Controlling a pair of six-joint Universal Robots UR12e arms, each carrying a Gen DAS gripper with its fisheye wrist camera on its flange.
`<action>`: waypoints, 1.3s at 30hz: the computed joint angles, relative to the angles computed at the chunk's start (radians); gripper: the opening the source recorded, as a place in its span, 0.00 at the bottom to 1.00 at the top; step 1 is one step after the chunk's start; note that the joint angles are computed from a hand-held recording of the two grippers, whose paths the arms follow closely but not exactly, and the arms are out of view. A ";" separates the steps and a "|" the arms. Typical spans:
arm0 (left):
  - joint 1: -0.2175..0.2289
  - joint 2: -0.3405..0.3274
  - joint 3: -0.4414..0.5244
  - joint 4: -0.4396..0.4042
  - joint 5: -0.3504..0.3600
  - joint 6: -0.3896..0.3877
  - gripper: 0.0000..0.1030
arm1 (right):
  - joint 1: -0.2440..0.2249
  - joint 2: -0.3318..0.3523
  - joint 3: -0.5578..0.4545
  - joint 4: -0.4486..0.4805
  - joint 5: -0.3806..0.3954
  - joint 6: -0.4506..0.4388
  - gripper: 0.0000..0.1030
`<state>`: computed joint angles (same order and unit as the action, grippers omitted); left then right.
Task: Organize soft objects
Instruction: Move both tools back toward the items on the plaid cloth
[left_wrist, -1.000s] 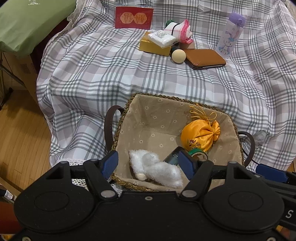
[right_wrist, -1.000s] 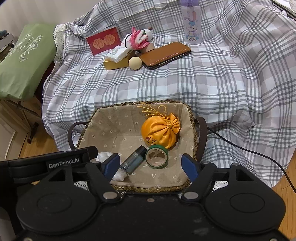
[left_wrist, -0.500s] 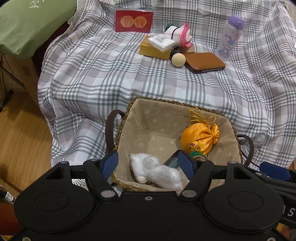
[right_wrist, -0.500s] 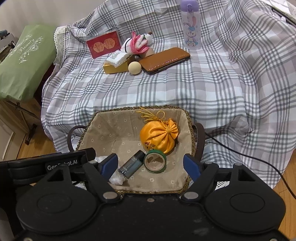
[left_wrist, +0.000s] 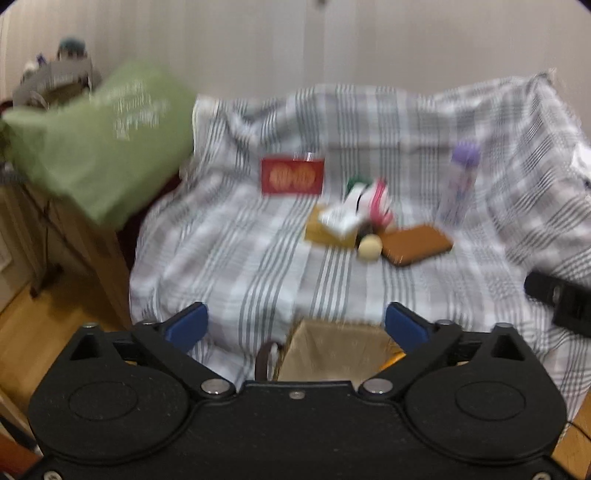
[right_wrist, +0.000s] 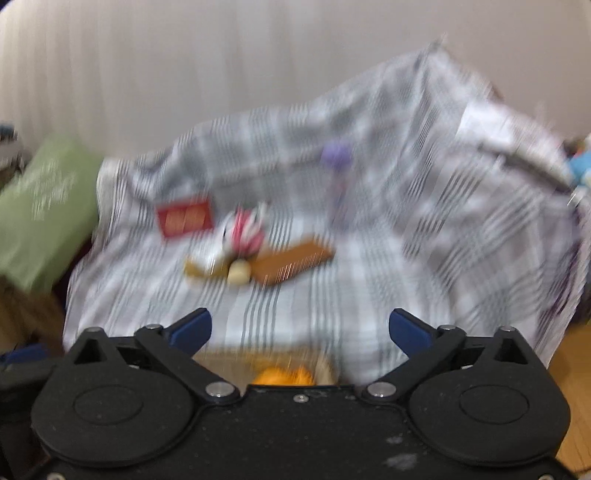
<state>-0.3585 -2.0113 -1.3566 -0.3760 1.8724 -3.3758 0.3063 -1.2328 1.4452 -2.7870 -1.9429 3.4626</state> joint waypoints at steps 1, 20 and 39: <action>0.000 0.002 -0.002 0.019 0.000 0.005 0.97 | 0.009 0.004 0.001 -0.051 -0.045 -0.020 1.00; 0.049 0.014 0.061 0.227 -0.106 -0.108 0.97 | 0.048 0.111 -0.147 -0.551 -0.233 -0.336 1.00; 0.039 -0.161 0.315 -0.051 0.034 0.053 0.95 | -0.019 0.206 -0.318 -0.203 -0.013 -0.314 0.99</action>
<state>-0.3199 -2.1723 -1.0412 -0.4270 1.9066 -3.3232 0.2877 -1.0266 1.1269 -2.9896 -1.9557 3.1487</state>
